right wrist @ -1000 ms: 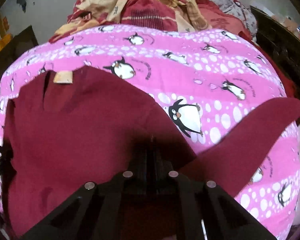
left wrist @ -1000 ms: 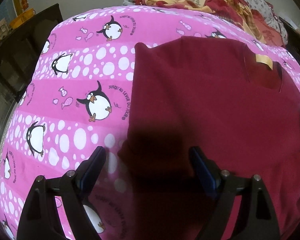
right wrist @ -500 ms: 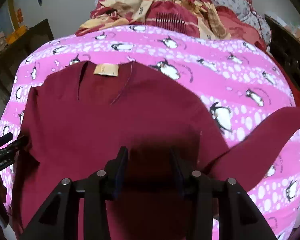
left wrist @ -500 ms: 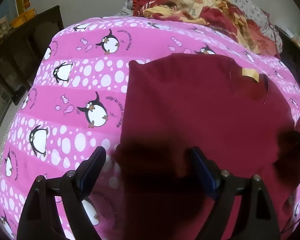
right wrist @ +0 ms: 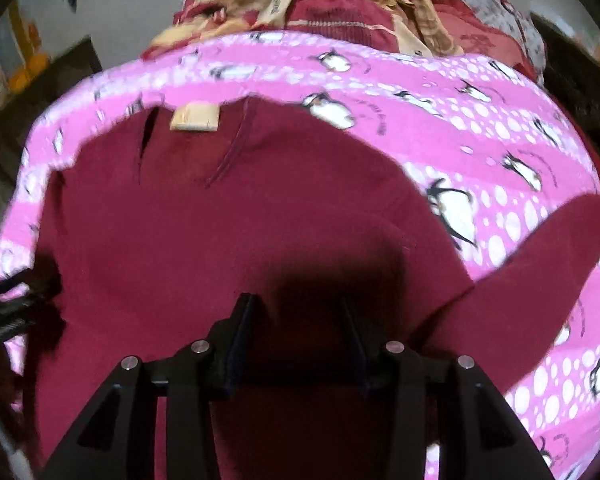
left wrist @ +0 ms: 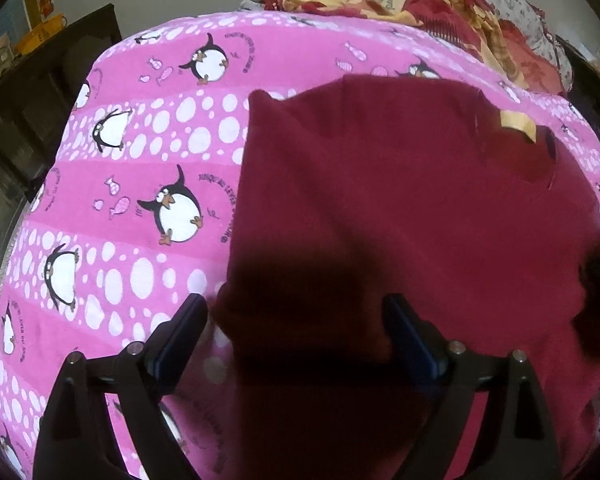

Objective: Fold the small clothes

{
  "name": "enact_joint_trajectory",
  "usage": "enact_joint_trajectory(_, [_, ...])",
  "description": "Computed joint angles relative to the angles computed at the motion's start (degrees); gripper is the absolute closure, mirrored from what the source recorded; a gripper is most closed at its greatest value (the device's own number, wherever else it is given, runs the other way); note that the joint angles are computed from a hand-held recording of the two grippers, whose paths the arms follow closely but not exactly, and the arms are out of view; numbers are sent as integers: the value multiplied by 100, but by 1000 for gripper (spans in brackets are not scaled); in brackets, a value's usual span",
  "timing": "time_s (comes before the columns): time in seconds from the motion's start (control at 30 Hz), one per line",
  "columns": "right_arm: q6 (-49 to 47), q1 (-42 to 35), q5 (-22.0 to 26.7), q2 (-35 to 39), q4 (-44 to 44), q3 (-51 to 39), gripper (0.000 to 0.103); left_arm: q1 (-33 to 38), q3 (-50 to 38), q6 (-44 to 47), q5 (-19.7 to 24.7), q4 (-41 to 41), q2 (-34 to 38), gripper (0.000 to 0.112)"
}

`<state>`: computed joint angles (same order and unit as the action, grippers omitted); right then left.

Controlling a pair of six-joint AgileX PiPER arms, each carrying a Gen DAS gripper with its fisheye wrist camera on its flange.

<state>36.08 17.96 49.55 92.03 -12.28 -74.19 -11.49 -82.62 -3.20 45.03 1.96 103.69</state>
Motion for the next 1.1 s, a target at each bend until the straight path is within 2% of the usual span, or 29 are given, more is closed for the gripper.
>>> enact_joint_trajectory(0.1, [50,-463,-99,-700,6,457,54,56,122,90,-65,-43,-182,23])
enact_joint_trajectory(0.17, [-145,-1071,-105,-1106,242,706,46,86,175,109,-72,-90,-274,23])
enact_joint_trajectory(0.2, [-128,-1339,-24,-1227,230,772,43,110,179,157,-47,-183,-307,23])
enact_joint_trajectory(0.27, [-270,-1841,91,-1348,332,844,42,90,177,178,-17,-265,-343,23])
enact_joint_trajectory(0.37, [-893,-2739,43,-1421,955,1005,42,-28,225,148,-34,-197,-425,23])
enact_joint_trajectory(0.47, [-1093,-3322,-114,-1410,1124,1098,42,-166,189,122,-4,-97,-441,23])
enact_joint_trajectory(0.7, [-1950,-4831,-771,-1274,2253,1091,42,-291,104,30,104,-12,-404,23])
enact_joint_trajectory(0.97, [-2158,-5254,-991,-494,2406,379,43,-435,68,-156,152,184,-314,23])
enact_joint_trajectory(1.1, [-2351,-5491,-1052,-117,2869,216,44,-493,2,-211,198,256,-259,23])
